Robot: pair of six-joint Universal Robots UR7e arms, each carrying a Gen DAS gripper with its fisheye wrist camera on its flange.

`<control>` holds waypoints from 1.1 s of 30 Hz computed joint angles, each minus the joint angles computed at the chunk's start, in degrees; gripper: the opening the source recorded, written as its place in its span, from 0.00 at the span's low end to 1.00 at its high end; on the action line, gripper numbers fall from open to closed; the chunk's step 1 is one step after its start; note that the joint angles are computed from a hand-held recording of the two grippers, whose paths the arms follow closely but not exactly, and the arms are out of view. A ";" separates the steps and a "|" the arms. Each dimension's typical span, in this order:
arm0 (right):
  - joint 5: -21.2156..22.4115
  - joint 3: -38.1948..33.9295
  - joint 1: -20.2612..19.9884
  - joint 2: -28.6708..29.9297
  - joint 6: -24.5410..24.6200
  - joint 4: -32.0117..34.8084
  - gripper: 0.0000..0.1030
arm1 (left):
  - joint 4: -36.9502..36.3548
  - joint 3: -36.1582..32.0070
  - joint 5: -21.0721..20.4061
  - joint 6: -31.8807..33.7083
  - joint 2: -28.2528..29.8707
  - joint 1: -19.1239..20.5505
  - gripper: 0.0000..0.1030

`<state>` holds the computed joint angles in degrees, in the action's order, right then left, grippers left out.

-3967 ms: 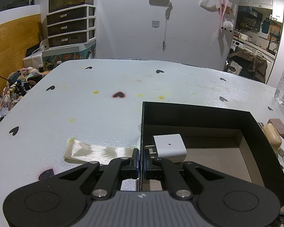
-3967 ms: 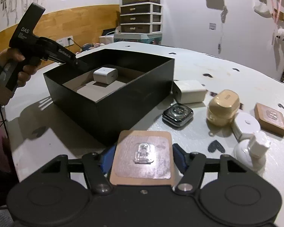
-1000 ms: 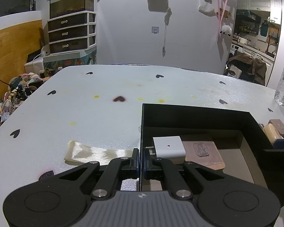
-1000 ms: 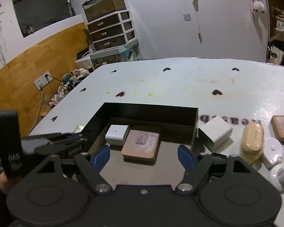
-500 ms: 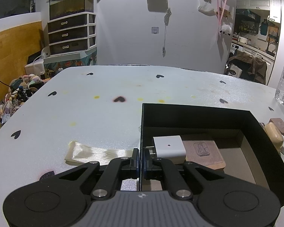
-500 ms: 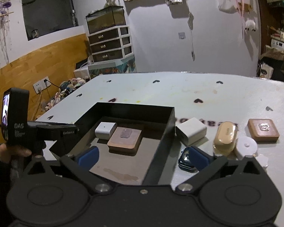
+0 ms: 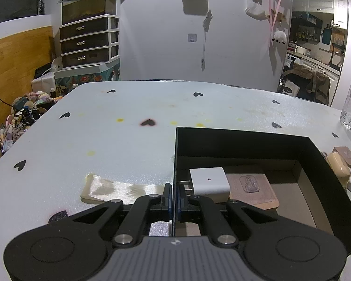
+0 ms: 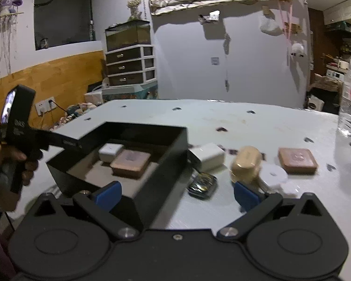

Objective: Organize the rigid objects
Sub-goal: 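Move the right tool to the white knob-shaped object, then grasp the white knob-shaped object with the right gripper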

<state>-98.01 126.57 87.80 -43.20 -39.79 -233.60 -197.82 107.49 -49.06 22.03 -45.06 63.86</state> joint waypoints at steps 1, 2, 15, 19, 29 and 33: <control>0.31 0.42 -0.64 -0.10 -0.42 -0.47 1.00 | -0.05 -0.01 0.04 0.06 0.02 -0.01 0.04; 0.50 0.81 -1.17 -0.09 -0.95 -1.04 1.00 | -0.05 -0.01 0.04 0.06 0.02 -0.01 0.04; -1.34 -1.29 -6.60 0.08 -1.31 -5.40 0.88 | -0.18 0.00 0.04 0.05 0.08 0.01 0.04; -3.76 -4.32 -7.37 0.41 -1.52 -4.91 0.82 | -0.34 0.05 -0.10 -0.03 0.20 0.11 0.04; -6.39 -7.99 -7.32 0.88 -0.82 -0.85 0.47 | -0.56 0.04 -0.02 0.11 0.40 0.18 0.04; -7.11 -9.08 -6.87 1.26 -1.60 -0.73 0.42 | -0.56 0.04 -0.02 0.11 0.40 0.18 0.04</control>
<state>-105.12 117.49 80.94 -41.93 -41.39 -234.33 -198.37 107.54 -49.08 22.14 -44.66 64.04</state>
